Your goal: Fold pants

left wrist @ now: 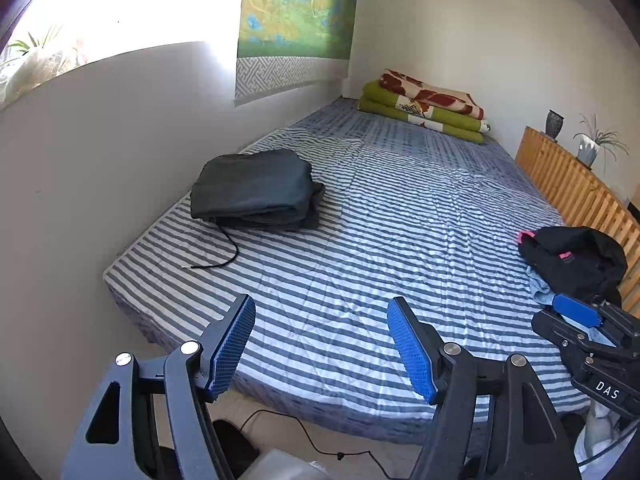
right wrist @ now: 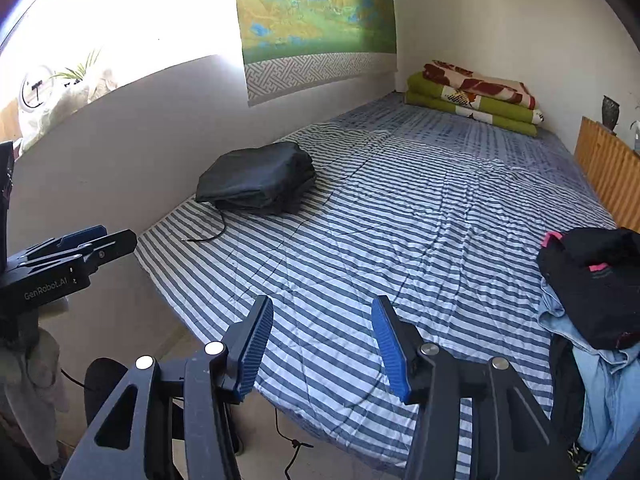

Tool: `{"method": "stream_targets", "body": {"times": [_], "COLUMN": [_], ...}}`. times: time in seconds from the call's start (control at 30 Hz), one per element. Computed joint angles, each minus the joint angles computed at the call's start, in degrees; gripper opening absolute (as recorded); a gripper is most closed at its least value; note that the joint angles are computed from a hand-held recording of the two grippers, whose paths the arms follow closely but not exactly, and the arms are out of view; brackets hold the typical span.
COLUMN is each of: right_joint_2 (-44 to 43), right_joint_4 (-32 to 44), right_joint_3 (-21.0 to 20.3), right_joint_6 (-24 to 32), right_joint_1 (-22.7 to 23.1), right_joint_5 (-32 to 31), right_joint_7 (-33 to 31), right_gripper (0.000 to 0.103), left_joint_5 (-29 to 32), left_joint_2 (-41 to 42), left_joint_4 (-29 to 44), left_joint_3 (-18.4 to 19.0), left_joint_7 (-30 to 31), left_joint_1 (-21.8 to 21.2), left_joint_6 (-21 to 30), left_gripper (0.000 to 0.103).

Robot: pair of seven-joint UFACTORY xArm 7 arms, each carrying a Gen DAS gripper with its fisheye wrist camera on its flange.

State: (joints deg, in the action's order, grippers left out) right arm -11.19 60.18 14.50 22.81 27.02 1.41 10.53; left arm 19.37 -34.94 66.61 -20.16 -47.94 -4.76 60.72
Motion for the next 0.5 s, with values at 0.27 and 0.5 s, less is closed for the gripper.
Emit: {"method": "stream_targets", "body": {"times": [0.27,0.5], "right_joint_2": [-9.15,-14.59], "right_joint_4": [-8.43,-11.89], "right_joint_3": [0.47,1.59], "right_joint_6": [-0.38,0.42], "right_joint_1": [-0.71,-1.94], "right_joint_5": [1.16,-2.20], "right_joint_7": [3.24,4.93], "right_gripper": [0.051,0.058], "left_joint_5": [-0.84,-0.87], "left_joint_2": [-4.37,-5.82], "left_joint_4": [-0.21,-0.19], "left_joint_3": [-5.62,-7.29], "left_joint_7": [-4.05,-5.95], "left_joint_1": [-1.80,-1.53], "left_joint_6": [5.30,8.17], "left_gripper": [0.088,0.094]}}
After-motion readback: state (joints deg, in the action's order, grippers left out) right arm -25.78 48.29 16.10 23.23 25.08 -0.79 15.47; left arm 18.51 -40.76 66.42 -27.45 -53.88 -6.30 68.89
